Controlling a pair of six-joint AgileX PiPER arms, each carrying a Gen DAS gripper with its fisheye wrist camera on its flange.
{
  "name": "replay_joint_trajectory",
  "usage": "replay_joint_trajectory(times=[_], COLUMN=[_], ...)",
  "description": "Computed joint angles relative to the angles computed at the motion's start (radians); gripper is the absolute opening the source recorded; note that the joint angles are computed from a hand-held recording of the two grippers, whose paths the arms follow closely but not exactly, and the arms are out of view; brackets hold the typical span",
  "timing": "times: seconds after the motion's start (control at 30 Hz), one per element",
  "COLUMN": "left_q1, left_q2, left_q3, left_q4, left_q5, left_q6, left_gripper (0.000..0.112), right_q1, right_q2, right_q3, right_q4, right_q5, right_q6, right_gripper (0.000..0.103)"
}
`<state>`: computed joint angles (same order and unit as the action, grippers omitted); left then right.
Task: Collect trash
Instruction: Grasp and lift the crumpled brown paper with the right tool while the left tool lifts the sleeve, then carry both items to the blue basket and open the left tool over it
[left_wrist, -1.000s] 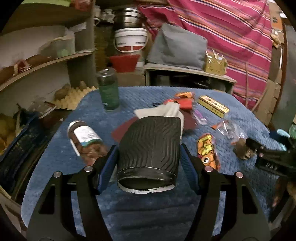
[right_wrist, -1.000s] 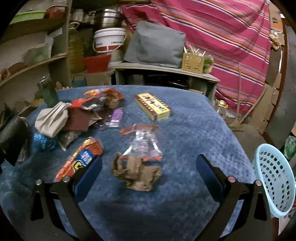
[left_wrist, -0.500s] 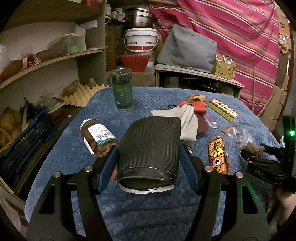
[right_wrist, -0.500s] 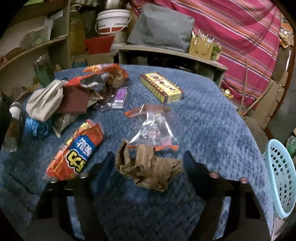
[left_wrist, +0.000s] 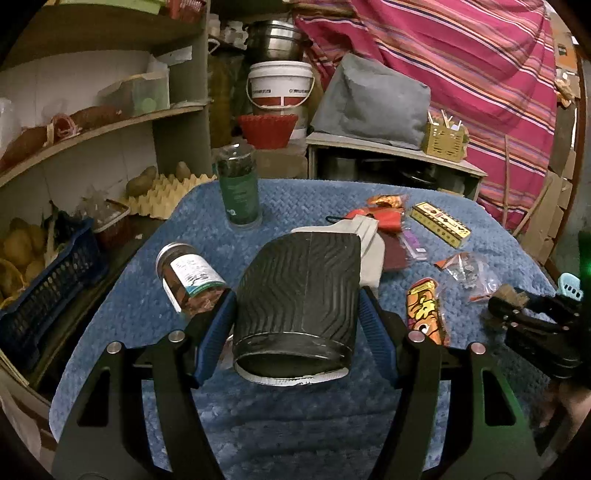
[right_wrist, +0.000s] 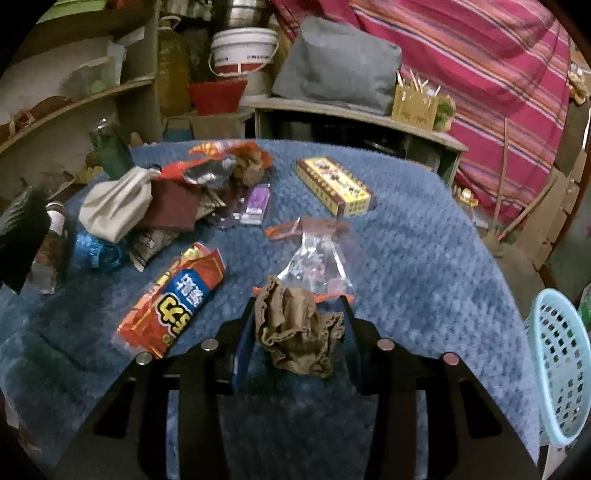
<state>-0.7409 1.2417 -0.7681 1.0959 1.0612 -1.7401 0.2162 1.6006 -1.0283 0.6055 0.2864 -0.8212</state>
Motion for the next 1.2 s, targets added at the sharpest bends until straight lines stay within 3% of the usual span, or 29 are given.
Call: replay_joint_trajectory(times=[0.3, 0.63, 0.97, 1.2], left_q1=[-0.047, -0.100, -0.143, -0.179], left_q2=[0.052, 0.141, 0.292, 0.422], left_q3=[-0.060, -0.163, -0.335, -0.495], left_q4=[0.005, 0.004, 0.004, -0.004], left_q5=[0.027, 0.052, 0.036, 0.027], left_q6=[-0.004, 0.001, 0.016, 0.080], left_gripper=[0.066, 0.066, 0.066, 0.066], right_q1=[-0.095, -0.265, -0.473, -0.655], right_q2=[-0.069, -0.081, -0.072, 0.015], right_q3=[0.035, 0.005, -0.044, -0.180], right_q4=[0.238, 0.394, 0.489, 0.466], right_q5=[0.028, 0.141, 0.253, 0.333], right_q6=[-0.273, -0.442, -0.576, -0.559], right_gripper=[0.042, 0.042, 0.042, 0.042])
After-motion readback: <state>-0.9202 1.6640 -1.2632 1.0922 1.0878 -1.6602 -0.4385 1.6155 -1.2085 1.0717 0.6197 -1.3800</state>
